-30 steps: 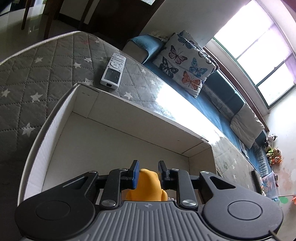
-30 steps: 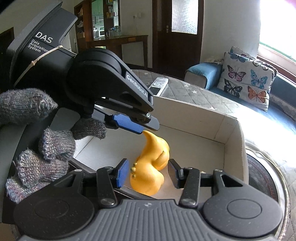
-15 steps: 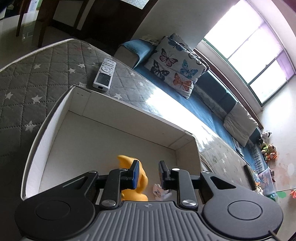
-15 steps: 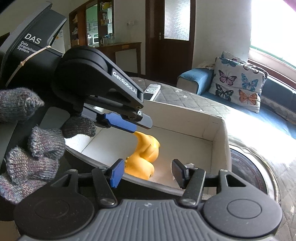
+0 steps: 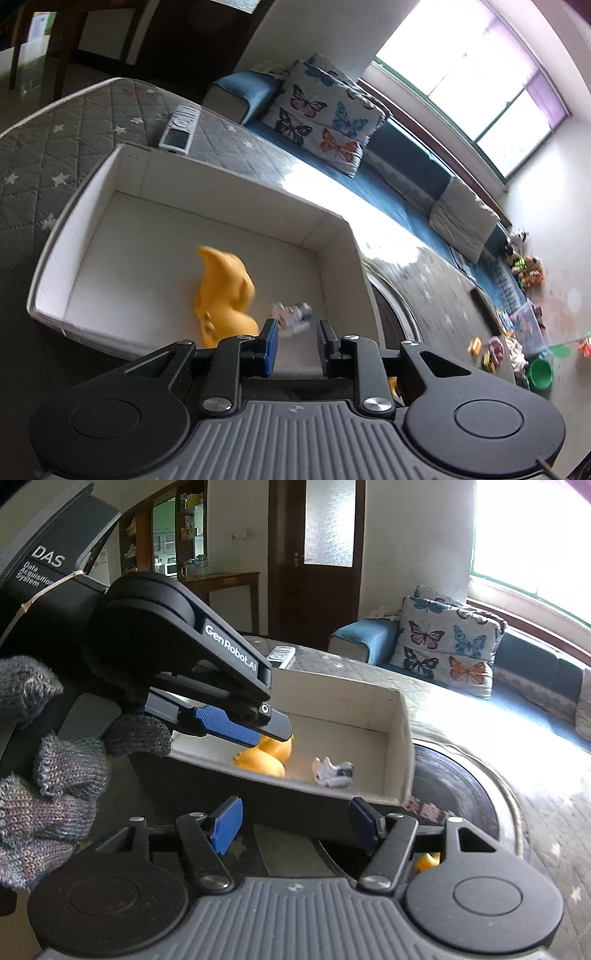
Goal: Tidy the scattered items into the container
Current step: 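Open the left gripper to release the duck into the box, then move the left gripper back to the red-and-yellow disc toy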
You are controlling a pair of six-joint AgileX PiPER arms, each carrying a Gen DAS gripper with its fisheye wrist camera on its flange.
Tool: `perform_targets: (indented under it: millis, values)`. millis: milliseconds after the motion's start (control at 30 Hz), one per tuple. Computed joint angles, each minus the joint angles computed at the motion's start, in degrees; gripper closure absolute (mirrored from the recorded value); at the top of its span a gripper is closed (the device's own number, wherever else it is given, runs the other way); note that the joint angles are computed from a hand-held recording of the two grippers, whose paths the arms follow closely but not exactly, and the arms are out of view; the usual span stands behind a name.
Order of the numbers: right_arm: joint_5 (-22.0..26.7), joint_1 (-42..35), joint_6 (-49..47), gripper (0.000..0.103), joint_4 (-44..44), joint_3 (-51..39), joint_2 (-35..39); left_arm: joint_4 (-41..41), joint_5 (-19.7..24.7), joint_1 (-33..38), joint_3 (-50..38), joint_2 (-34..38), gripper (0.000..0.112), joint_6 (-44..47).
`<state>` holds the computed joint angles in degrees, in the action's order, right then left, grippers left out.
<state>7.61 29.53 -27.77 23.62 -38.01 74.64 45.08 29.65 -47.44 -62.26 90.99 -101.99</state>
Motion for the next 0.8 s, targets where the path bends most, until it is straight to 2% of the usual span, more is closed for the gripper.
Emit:
perform_targets:
  millis: [200, 400, 567, 800]
  values:
    - [0.43, -0.52, 15.08, 0.036, -14.14, 6.36, -7.74, 0.96, 0.06, -4.12, -0.30, 1.30, 0.087, -1.87]
    - [2.89, -2.95, 17.17, 0.036, -15.73, 11.60, -15.06, 0.42, 0.86, -7.50, -1.56, 3.22, 0.087, -1.63]
    - [5.47, -6.12, 14.54, 0.036, -13.21, 15.05, -20.33, 0.18, 1.34, -9.97, -2.65, 4.76, 0.087, -2.05]
    - [9.22, -14.46, -1.01, 0.036, 0.68, 18.76, -25.93, -1.08, 1.54, -12.85, -5.55, 7.54, 0.087, 0.03]
